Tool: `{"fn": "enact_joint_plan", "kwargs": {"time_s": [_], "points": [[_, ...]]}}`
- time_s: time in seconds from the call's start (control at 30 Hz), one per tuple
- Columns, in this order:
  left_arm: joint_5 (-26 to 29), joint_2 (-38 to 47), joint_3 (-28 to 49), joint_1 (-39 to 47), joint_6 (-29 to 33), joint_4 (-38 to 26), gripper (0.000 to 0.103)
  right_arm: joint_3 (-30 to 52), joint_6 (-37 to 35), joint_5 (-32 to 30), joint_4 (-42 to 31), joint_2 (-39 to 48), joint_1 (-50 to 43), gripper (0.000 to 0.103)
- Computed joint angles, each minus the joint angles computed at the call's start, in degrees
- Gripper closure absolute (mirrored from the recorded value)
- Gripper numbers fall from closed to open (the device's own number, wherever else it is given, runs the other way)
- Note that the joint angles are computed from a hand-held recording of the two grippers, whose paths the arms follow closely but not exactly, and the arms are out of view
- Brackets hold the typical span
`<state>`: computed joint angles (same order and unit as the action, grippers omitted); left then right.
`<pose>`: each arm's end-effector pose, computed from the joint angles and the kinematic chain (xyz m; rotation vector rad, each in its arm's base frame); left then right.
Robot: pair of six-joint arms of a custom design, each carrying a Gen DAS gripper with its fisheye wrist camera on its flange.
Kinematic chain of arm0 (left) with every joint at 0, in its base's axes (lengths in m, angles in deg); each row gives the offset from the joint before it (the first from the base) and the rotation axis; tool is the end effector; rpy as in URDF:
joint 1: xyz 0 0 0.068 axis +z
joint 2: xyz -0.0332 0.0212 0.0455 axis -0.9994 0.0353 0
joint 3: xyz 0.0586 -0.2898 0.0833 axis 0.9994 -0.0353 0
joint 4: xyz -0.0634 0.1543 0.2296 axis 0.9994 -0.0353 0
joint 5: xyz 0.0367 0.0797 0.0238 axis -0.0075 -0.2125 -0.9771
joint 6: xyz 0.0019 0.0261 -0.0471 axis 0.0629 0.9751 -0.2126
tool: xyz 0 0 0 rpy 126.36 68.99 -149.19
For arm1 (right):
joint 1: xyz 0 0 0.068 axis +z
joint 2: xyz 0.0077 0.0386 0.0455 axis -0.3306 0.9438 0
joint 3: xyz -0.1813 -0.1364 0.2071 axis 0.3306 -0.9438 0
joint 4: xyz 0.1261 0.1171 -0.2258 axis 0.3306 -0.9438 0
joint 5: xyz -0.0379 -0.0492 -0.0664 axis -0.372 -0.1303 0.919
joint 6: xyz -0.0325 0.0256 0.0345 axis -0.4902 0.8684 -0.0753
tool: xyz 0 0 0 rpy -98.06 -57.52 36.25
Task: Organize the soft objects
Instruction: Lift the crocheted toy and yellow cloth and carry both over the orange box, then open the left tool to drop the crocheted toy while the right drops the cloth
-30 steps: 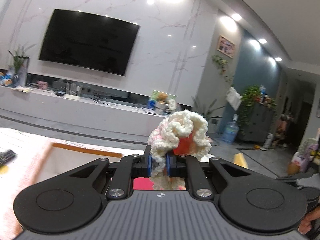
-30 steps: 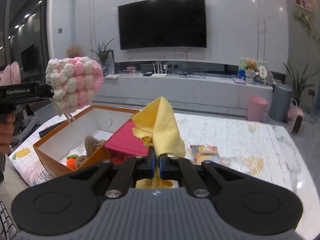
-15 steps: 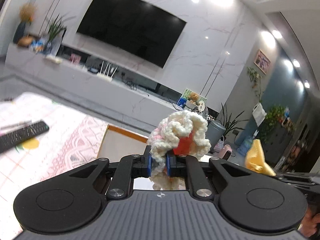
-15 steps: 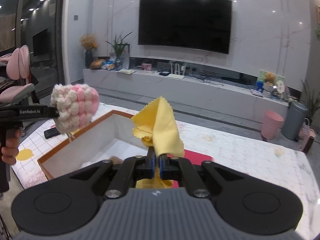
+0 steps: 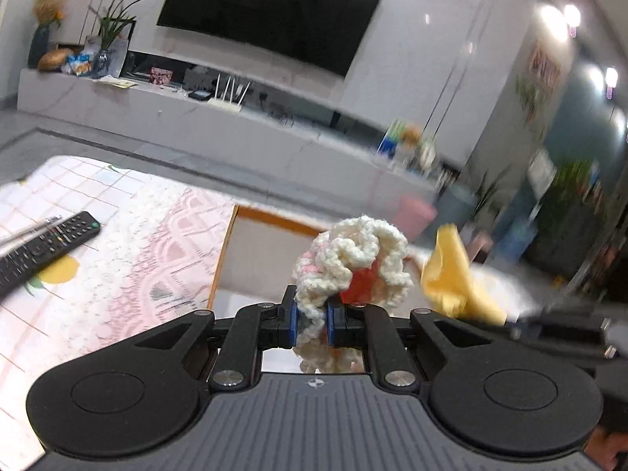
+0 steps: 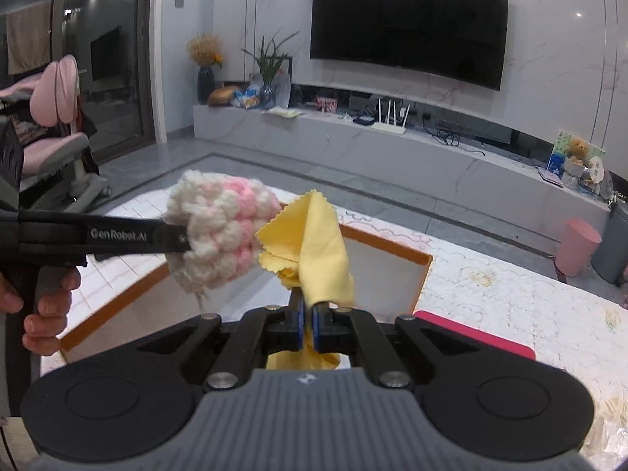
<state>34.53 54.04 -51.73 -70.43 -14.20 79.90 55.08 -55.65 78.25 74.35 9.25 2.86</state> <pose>0.1770 0.0341 0.1230 0.0712 2.1303 -0.4903 0.1848 0.0758 0.2432 -0.4449 2.1737 0.2229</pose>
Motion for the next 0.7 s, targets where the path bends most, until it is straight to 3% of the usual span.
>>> {"fn": "enact_joint_plan", "kwargs": {"time_s": [0.3,0.47,0.53,0.6,0.63,0.7], "points": [[-18.6,-2.9,-2.5,-12.1,3.3,-1.3,0.087,3.1,-5.2,4.4,4.5,14.4,1.6,0.102],[-22.1,-6.9,-3.2,-14.4,3.7,-4.5,0.082,4.1,-3.7,6.3,5.3,18.2,2.2,0.102],[-22.2,-9.1,-3.5,-14.5,4.5,-6.2,0.069,4.4,-4.7,7.2,5.7,18.9,2.2,0.102],[-22.5,-10.7,-3.2,-14.5,3.6,-7.2,0.028,4.2,-5.5,7.9,5.9,19.0,2.6,0.102],[-22.9,-12.1,-2.8,-14.6,2.9,-8.8,0.020,4.5,-5.6,8.4,5.6,19.1,2.8,0.102],[-20.5,-13.7,-1.4,-12.9,4.2,-12.6,0.015,5.2,-5.7,9.3,5.0,19.5,3.2,0.102]]}}
